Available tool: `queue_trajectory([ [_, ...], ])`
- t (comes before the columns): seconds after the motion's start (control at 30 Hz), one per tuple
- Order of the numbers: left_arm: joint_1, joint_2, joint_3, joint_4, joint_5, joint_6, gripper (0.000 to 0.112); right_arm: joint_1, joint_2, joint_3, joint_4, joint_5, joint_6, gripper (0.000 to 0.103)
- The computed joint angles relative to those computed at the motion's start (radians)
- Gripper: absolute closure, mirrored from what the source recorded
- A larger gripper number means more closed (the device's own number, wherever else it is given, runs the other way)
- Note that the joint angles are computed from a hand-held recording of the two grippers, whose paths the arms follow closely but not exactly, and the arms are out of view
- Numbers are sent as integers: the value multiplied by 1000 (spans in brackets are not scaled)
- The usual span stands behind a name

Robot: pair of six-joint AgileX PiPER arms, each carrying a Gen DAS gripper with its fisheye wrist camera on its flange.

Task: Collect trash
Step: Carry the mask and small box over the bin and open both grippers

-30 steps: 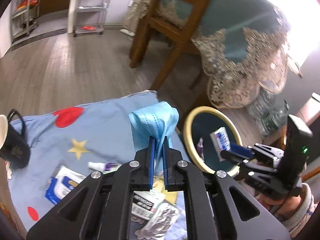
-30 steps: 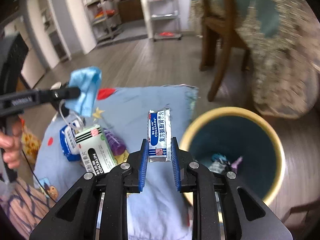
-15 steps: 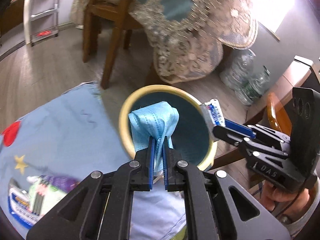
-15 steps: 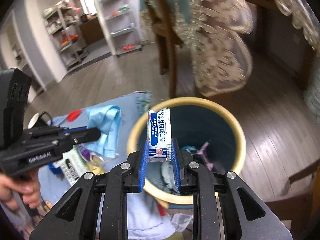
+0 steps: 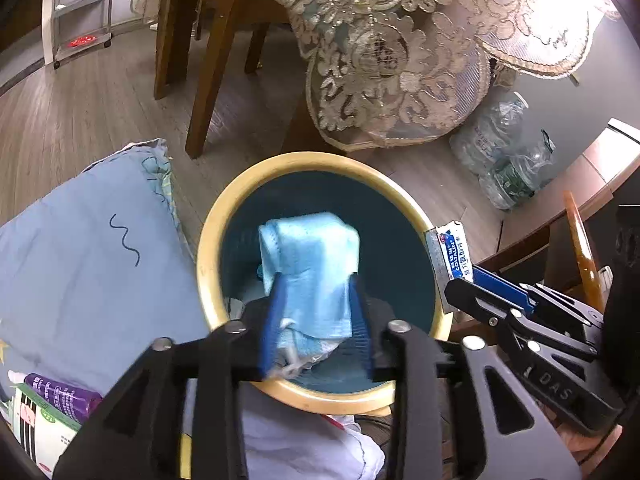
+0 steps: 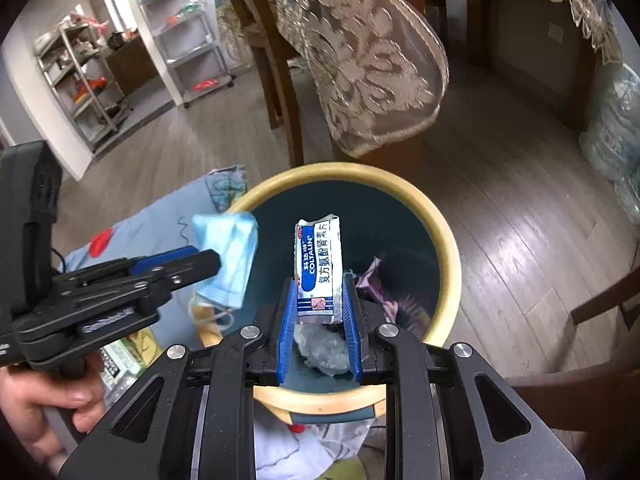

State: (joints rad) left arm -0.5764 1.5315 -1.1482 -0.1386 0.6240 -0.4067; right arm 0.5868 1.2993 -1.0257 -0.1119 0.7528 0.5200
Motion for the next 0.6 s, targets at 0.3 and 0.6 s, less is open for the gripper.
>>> queue_trajectory([
  [0.3, 23, -90, 43, 13, 0, -5, 50, 7, 15, -9, 32, -5, -11, 57],
  [0.6, 97, -309, 125, 82, 124, -18, 49, 92, 7, -33, 14, -23, 7, 47],
])
